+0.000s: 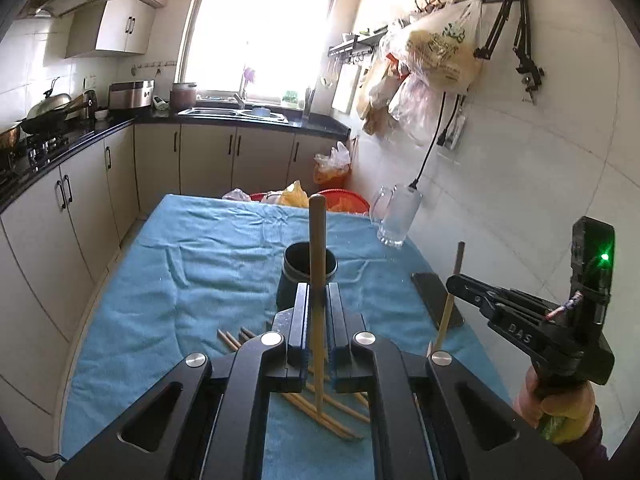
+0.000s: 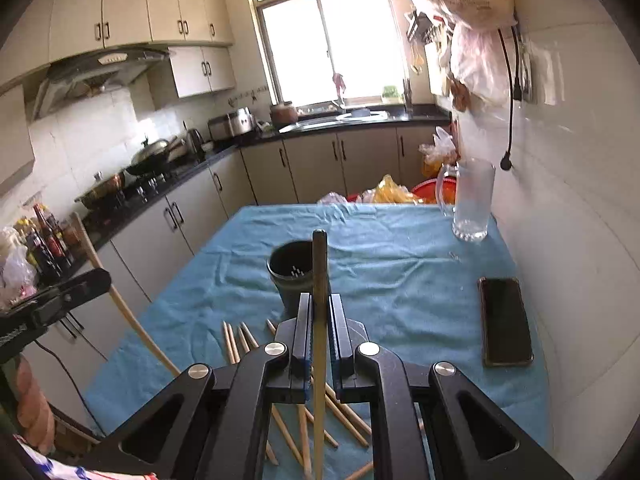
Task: Organize utensils
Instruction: 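Lift the right tool's chopstick over the holder while the left tool carries its own, then open the right tool over the holder while the left tool releases its chopstick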
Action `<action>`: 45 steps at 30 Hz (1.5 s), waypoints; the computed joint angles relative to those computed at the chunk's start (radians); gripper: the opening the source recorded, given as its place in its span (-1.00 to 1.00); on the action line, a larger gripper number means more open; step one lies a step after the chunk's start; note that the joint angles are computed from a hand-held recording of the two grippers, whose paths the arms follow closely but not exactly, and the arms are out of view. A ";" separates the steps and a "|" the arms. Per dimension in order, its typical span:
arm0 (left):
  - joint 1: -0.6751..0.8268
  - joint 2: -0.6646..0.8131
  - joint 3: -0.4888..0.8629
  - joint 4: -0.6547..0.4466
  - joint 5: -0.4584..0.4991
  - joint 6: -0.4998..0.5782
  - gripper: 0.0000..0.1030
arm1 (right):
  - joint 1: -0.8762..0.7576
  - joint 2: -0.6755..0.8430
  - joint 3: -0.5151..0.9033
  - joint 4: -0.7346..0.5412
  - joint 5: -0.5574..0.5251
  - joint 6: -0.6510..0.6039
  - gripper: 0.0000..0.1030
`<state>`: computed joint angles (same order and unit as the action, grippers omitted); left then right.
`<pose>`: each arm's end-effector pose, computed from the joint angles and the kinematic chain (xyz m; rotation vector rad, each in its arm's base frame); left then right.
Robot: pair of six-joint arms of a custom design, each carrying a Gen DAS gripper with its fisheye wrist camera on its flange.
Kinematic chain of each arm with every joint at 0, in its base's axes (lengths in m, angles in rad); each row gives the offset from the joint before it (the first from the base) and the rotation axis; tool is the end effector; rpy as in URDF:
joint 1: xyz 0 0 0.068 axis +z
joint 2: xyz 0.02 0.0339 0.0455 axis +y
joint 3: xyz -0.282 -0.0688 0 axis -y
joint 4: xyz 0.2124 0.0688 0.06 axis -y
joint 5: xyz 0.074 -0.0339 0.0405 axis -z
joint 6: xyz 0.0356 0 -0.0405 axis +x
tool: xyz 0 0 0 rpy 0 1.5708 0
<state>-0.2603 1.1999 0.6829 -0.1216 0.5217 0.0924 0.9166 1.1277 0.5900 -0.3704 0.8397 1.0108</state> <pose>0.2044 -0.0728 0.2610 0.6676 2.0852 -0.6687 0.1259 0.1207 0.2339 0.4212 2.0835 0.0586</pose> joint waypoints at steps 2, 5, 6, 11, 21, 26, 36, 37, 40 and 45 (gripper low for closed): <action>0.010 0.028 0.043 -0.020 0.021 -0.009 -0.87 | -0.009 -0.015 0.019 0.002 0.002 -0.028 -0.85; 0.006 0.080 0.117 -0.036 0.020 -0.027 -0.87 | -0.068 -0.035 0.050 0.047 -0.016 -0.127 -0.85; 0.001 0.095 0.142 -0.036 0.015 -0.037 -0.87 | -0.090 -0.036 0.061 0.066 -0.025 -0.159 -0.85; -0.054 0.198 0.309 -0.035 -0.044 -0.097 -0.87 | -0.261 -0.031 0.127 0.201 -0.138 -0.328 -0.85; -0.175 0.490 0.666 -0.046 -0.166 -0.176 -0.87 | -0.536 0.189 0.267 0.475 -0.253 -0.491 -0.85; -0.221 0.640 0.792 -0.068 -0.238 -0.150 -0.87 | -0.665 0.335 0.253 0.603 -0.360 -0.457 -0.85; -0.236 0.859 0.899 -0.164 -0.266 -0.141 -0.87 | -0.729 0.582 0.258 0.647 -0.518 -0.447 -0.84; -0.232 0.861 0.894 -0.165 -0.263 -0.141 -0.87 | -0.735 0.597 0.255 0.654 -0.535 -0.444 -0.84; -0.221 0.858 0.883 -0.160 -0.253 -0.153 -0.85 | -0.745 0.617 0.254 0.655 -0.551 -0.450 -0.79; -0.196 0.782 0.812 -0.127 -0.229 -0.165 -0.36 | -0.746 0.556 0.222 0.645 -0.532 -0.428 -0.09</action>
